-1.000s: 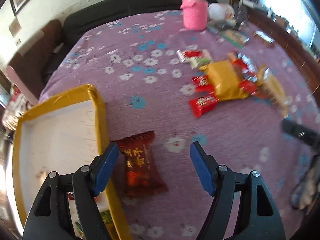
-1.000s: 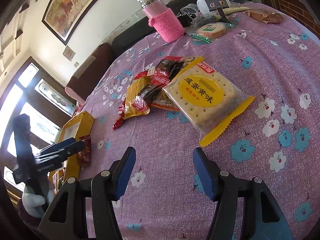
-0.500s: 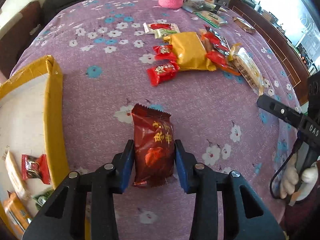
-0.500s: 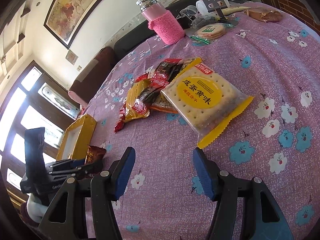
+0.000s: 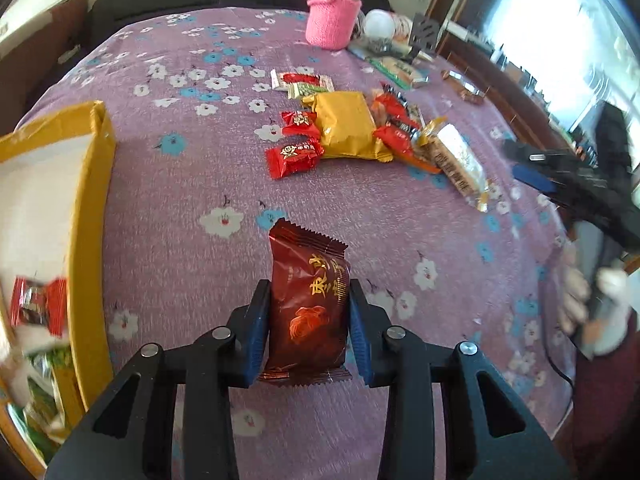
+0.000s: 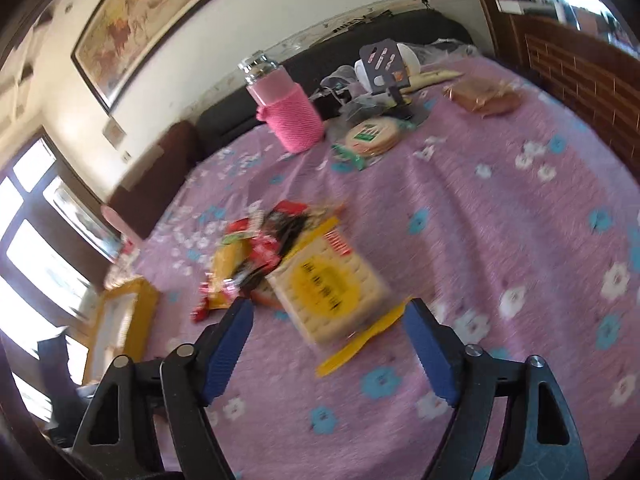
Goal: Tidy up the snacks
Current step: 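Grasp a dark red candy bar with the left tool while the right grasps a cracker pack, then carry both snacks over the tray and open both tools to drop them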
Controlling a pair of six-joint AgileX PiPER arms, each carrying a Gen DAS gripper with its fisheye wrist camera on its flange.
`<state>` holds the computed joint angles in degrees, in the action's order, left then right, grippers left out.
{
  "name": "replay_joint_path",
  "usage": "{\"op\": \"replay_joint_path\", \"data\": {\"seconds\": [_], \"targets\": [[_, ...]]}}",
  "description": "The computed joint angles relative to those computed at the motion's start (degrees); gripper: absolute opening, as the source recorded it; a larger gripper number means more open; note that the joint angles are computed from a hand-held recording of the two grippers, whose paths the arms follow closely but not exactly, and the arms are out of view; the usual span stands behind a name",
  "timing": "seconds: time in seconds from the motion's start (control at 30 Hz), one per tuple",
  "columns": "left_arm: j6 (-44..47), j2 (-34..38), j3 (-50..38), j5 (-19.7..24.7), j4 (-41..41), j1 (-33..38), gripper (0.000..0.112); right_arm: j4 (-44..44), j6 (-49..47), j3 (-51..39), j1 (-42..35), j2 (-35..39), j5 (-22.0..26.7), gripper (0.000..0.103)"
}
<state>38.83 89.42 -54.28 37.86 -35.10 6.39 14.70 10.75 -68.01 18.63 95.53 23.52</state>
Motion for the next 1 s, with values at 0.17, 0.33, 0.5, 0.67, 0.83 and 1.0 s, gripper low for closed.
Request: {"op": "replay_joint_path", "data": {"seconds": [0.17, 0.33, 0.5, 0.67, 0.83, 1.0], "targets": [[5.38, -3.44, 2.45, 3.95, -6.15, 4.58, 0.034, -3.74, -2.97, -12.18, 1.04, 9.74, 8.65, 0.081], [7.96, -6.62, 3.69, 7.23, -9.38, 8.4, 0.034, -15.3, 1.66, -19.43, 5.25, 16.04, 13.22, 0.086], [9.44, -9.53, 5.11, 8.66, -10.82, 11.52, 0.034, -9.68, -0.56, -18.61, 3.54, 16.52, 11.94, 0.078], [12.27, -11.6, 7.09, 10.6, -12.95, 16.62, 0.034, -6.4, -0.39, -12.93, 2.82, 12.1, 10.46, 0.072], [15.97, -14.57, 8.69, 14.1, -14.6, 24.33, 0.034, -9.55, 5.5, -7.61, 5.49, 5.69, 9.41, 0.071], [18.27, -14.3, 4.57, 18.74, -13.97, 35.54, 0.034, -11.79, 9.44, -10.8, 12.4, 0.97, 13.58, 0.071]]}}
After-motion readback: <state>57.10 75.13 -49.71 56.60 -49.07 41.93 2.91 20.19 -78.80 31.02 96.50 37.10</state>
